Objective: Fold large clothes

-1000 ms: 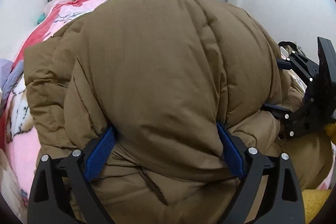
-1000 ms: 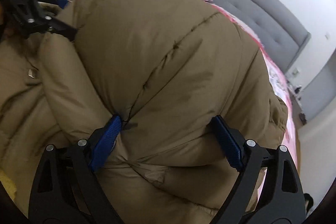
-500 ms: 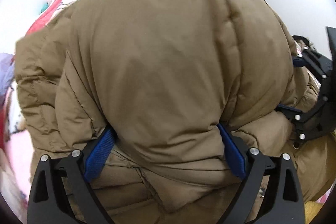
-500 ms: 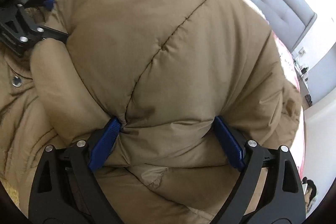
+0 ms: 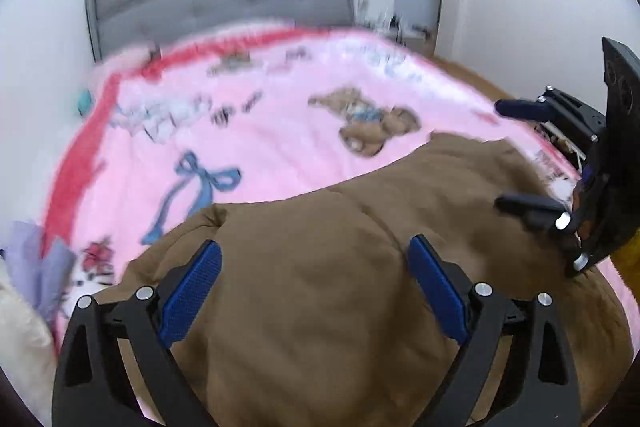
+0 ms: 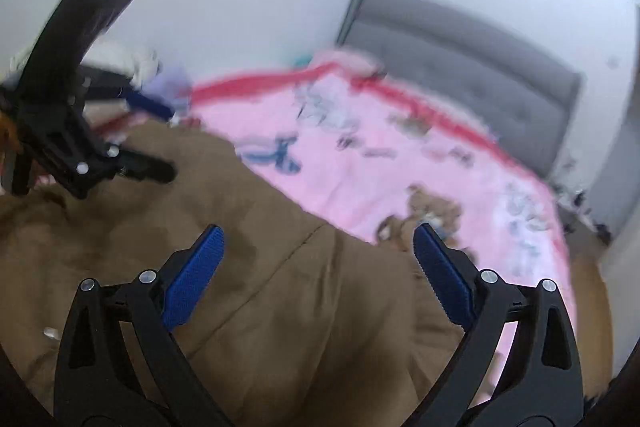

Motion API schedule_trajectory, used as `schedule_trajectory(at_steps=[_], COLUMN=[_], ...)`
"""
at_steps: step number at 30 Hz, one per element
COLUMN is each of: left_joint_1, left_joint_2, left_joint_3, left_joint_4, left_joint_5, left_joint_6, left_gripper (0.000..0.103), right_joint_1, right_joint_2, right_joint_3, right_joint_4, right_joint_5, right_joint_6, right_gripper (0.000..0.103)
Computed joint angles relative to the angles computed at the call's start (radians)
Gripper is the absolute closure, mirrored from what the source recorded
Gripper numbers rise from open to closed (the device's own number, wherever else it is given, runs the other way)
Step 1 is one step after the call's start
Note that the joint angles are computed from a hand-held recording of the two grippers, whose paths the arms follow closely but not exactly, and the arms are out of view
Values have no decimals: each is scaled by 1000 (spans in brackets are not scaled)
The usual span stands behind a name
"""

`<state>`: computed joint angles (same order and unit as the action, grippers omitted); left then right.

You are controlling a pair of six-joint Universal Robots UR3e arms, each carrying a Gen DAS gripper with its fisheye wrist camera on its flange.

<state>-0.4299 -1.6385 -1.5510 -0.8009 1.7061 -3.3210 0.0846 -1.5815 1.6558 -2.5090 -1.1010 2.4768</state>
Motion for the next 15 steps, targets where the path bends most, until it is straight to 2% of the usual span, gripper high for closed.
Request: schedule_trajectory(at_steps=[2,4,8,12,15], left_joint_1=[62,101,127,103,85], left_joint_2=[-62,-102,-203,-207,-193], left_joint_3=[29,42,133,61,50], left_joint_4=[-17,-19,-81,-12,-2], left_joint_5=[-64,-82,-87,-57,-49], left_joint_6=[-1,-14,12,13,13], left_gripper=[10,10,10,9,9], right_joint_1=[45,65,91,79,67], right_joint_2=[134,253,372,436,380], right_joint_3=[-135,-272,-411,-375,-274], right_joint_4=[88,119,192,130,72], right_joint_5=[-64,-77,-124,-128,-130], right_joint_6=[-7,49,124,135,132], right_gripper=[17,16,13,12,12])
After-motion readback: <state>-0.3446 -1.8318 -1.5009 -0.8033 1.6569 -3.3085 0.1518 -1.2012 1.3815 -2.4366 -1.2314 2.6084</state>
